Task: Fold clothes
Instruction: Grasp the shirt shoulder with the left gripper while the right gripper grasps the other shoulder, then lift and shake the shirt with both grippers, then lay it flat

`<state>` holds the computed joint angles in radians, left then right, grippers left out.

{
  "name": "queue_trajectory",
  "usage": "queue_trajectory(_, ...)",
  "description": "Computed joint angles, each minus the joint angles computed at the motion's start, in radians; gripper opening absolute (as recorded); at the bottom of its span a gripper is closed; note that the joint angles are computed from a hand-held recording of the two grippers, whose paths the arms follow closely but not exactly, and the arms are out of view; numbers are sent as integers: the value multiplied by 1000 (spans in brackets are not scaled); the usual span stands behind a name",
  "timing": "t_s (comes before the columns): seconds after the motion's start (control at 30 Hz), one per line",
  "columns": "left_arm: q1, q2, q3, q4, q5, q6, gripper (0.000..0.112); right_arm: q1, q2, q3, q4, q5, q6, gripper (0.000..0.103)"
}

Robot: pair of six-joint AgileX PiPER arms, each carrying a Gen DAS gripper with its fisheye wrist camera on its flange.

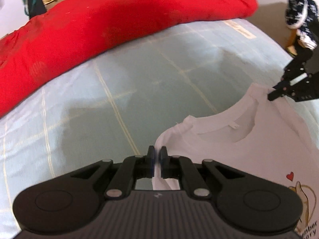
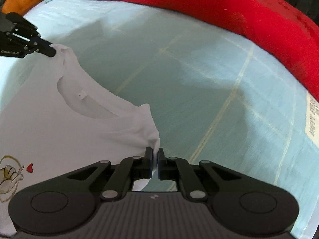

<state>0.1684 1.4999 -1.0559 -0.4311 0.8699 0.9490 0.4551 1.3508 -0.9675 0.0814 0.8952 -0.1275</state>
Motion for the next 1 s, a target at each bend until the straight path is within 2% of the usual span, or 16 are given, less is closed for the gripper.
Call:
queue_trajectory(0.1, -63, 105, -44, 52, -88, -103, 3, -39, 100, -37, -23, -71, 19, 6)
queue_trajectory(0.2, -79, 185, -63, 53, -118, -141, 4, -36, 177, -60, -53, -112, 52, 6)
queue_trajectory(0.27, -97, 225, -49, 71, -167, -172, 7, -31, 187, -47, -53, -129, 59, 6)
queue_trajectory(0.33, -87, 229, -19, 15, -210, -152, 6, -31, 174, -35, -45, -137, 63, 7)
queue_trajectory(0.5, -58, 221, -7, -22, -203, -144, 9, -73, 151, 8, 33, -183, 39, 8)
queue_trajectory(0.6, -57, 167, 10, 12, -186, -223, 18, -106, 130, 33, 87, -210, 34, 18)
queue_trajectory(0.63, -45, 139, 26, 4, -171, -227, 26, -113, 90, 52, 110, -198, 27, 26)
queue_trajectory(0.7, -4, 72, 52, -14, -105, -210, 38, -123, -10, 92, 156, -151, 10, 30)
queue_trajectory(0.77, 26, -8, 96, -21, -53, -185, 38, -128, -103, 118, 180, -92, 15, 34)
queue_trajectory(0.87, 42, -140, 153, 21, 28, -197, 38, -107, -254, 132, 190, 57, 74, 39)
queue_trajectory(1.0, 46, -316, 203, 56, 178, -204, 43, 7, -424, 143, 181, 225, 277, 47)
